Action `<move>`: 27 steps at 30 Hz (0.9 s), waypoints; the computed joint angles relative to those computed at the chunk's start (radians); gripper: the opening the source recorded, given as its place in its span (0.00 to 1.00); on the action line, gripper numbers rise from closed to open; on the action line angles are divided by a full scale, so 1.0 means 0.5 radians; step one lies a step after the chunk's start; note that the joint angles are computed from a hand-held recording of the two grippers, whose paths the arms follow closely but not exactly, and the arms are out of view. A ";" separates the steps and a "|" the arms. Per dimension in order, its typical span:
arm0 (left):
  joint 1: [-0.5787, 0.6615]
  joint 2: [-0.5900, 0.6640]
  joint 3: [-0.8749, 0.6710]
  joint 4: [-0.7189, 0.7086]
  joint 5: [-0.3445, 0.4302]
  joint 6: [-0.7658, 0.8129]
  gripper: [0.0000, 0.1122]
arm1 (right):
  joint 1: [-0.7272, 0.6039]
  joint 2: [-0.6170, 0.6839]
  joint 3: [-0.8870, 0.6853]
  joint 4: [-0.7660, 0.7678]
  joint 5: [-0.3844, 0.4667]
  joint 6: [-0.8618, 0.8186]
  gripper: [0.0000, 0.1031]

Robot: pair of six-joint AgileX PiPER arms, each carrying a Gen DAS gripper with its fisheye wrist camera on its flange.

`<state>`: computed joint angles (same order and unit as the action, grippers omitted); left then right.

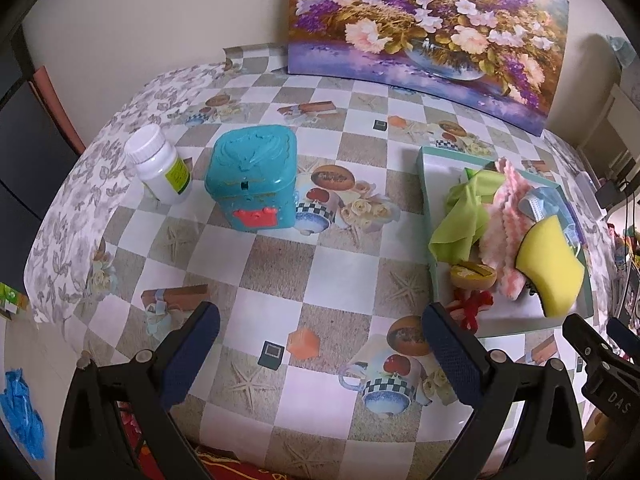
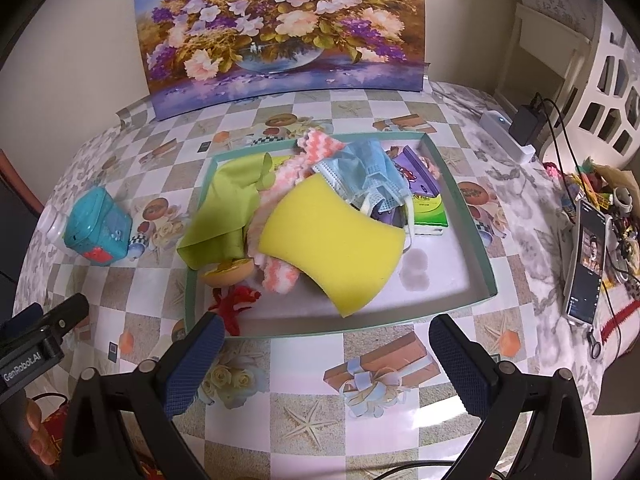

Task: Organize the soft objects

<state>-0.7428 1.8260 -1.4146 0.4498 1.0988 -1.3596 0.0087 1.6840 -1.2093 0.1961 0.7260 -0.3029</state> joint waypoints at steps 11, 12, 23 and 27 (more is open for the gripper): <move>0.031 0.007 0.015 -0.070 -0.018 0.025 0.90 | 0.008 0.021 -0.006 -0.021 0.013 0.007 1.00; 0.033 0.008 0.016 -0.074 -0.018 0.026 0.90 | 0.010 0.023 -0.006 -0.025 0.013 0.010 1.00; 0.057 0.026 0.020 -0.122 0.012 0.034 0.90 | 0.018 0.037 -0.012 -0.055 0.017 0.031 1.00; 0.061 0.030 0.019 -0.133 0.008 0.045 0.90 | 0.022 0.044 -0.016 -0.068 0.024 0.041 1.00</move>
<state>-0.7123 1.8411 -1.4053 0.3832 1.1028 -1.3373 0.0198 1.7061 -1.2173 0.1622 0.7379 -0.2822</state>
